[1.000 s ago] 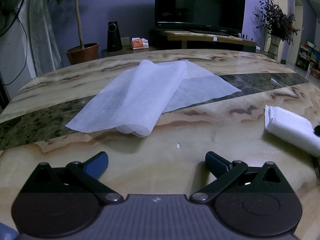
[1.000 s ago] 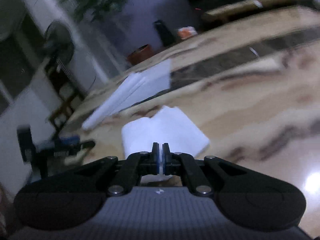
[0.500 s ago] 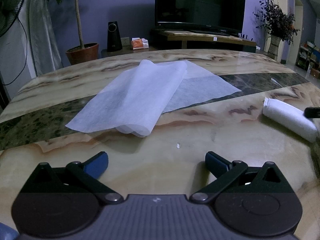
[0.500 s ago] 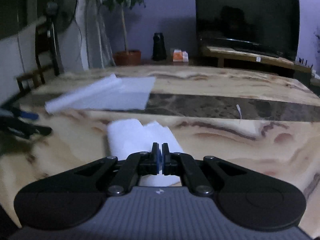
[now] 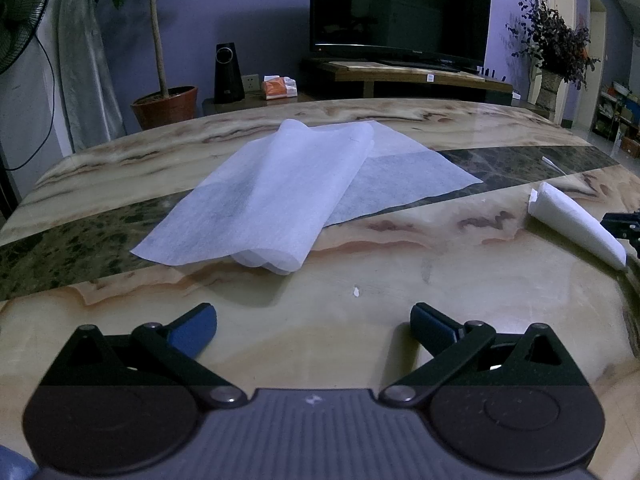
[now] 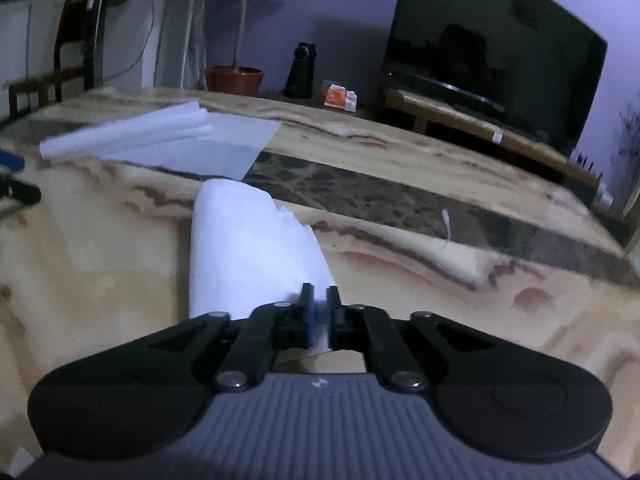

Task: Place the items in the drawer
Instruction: 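Open the right gripper and reposition it over the rolled napkin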

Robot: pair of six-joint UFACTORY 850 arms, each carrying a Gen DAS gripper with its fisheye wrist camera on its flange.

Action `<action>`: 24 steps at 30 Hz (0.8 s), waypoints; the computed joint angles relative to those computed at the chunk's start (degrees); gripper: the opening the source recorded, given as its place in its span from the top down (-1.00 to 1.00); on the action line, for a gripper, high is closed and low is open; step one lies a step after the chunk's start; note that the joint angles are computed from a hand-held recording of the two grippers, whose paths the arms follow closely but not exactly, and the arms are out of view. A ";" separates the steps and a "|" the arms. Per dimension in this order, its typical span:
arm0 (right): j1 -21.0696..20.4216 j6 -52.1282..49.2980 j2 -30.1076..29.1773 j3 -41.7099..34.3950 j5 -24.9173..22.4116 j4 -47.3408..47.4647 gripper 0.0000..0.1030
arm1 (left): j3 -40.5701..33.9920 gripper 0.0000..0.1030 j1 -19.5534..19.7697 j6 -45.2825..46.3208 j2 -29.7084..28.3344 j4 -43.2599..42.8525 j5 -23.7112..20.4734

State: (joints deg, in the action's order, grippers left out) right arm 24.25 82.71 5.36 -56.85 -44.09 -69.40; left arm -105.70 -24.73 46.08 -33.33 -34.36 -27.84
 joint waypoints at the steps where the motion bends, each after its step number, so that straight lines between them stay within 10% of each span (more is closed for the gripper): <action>1: 0.26 -0.35 -0.19 -0.12 -1.03 -0.25 0.57 | 0.00 -0.99 0.00 0.00 0.00 0.00 0.00; 5: 1.32 1.22 -0.42 0.05 -4.72 -3.50 0.21 | 0.00 -0.99 0.00 0.00 0.00 0.00 0.00; 13: 3.10 6.73 1.09 1.13 -5.84 -10.74 0.18 | 0.00 -0.99 0.00 0.00 0.00 0.00 0.00; 24: 3.28 3.41 -0.76 -0.14 4.16 -14.62 0.20 | 0.00 -0.99 0.00 0.00 0.00 0.00 0.00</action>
State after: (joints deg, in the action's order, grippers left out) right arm 27.53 86.13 4.61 -56.99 -39.93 -84.02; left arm -105.70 -24.73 46.08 -33.33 -34.36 -27.84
